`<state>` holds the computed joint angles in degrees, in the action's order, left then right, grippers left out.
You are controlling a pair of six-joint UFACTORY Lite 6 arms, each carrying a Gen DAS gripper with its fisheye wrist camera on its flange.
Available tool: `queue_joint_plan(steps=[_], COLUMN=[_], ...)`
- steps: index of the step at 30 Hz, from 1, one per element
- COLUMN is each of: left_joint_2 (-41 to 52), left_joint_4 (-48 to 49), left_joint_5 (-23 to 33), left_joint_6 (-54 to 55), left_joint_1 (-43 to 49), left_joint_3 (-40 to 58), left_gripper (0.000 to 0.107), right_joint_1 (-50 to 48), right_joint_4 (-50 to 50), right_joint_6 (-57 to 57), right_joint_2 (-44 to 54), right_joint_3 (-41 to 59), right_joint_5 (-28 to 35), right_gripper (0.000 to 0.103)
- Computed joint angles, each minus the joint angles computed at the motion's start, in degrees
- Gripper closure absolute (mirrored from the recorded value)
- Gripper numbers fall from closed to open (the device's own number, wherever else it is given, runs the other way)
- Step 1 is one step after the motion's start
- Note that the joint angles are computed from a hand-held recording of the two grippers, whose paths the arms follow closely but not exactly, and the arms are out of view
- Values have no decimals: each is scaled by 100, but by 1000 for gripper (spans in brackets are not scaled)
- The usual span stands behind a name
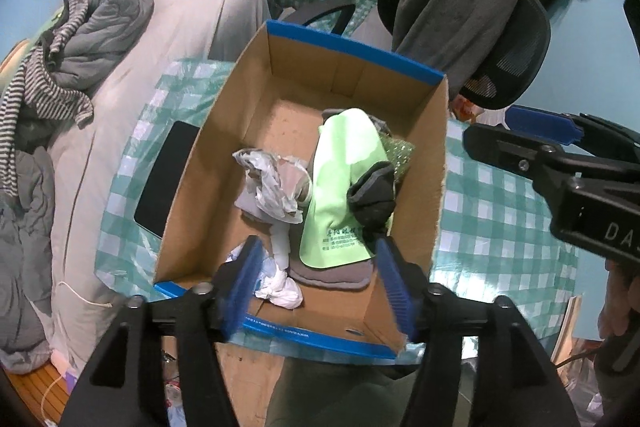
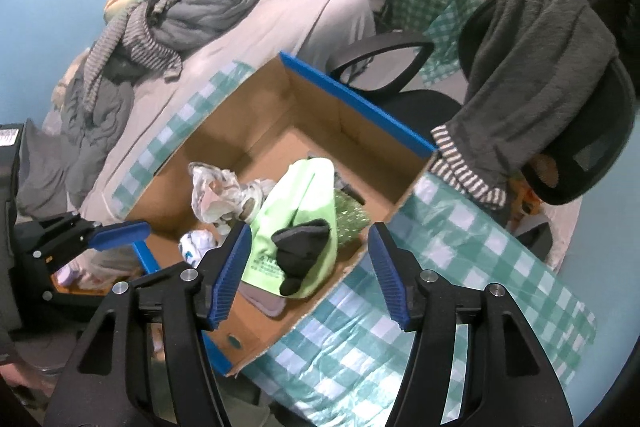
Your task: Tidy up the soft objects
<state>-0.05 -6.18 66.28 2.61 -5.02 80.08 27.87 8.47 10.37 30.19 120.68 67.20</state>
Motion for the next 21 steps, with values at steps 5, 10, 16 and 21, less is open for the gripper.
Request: queue_joint_plan(steps=[5, 10, 16, 21], left_joint_2=[-9, -13, -10, 49], left_joint_4=[71, 109, 272, 361], left_joint_5=[285, 490, 718, 858], left_joint_6=[-165, -306, -493, -658], left_joint_1=[-146, -286, -626, -882], left_joint_3=[464, 815, 1223, 1529], left_gripper=[33, 26, 26, 26], right_joint_1=[-135, -274, -368, -436], right_joint_4=[-53, -164, -297, -413], right_joint_6=[160, 372, 535, 679], right_joint_2=[-370, -762, -1196, -1510], right_joint_3=[-160, -334, -547, -686], right_joint_5=[26, 92, 152, 237], right_gripper=[42, 42, 42, 42])
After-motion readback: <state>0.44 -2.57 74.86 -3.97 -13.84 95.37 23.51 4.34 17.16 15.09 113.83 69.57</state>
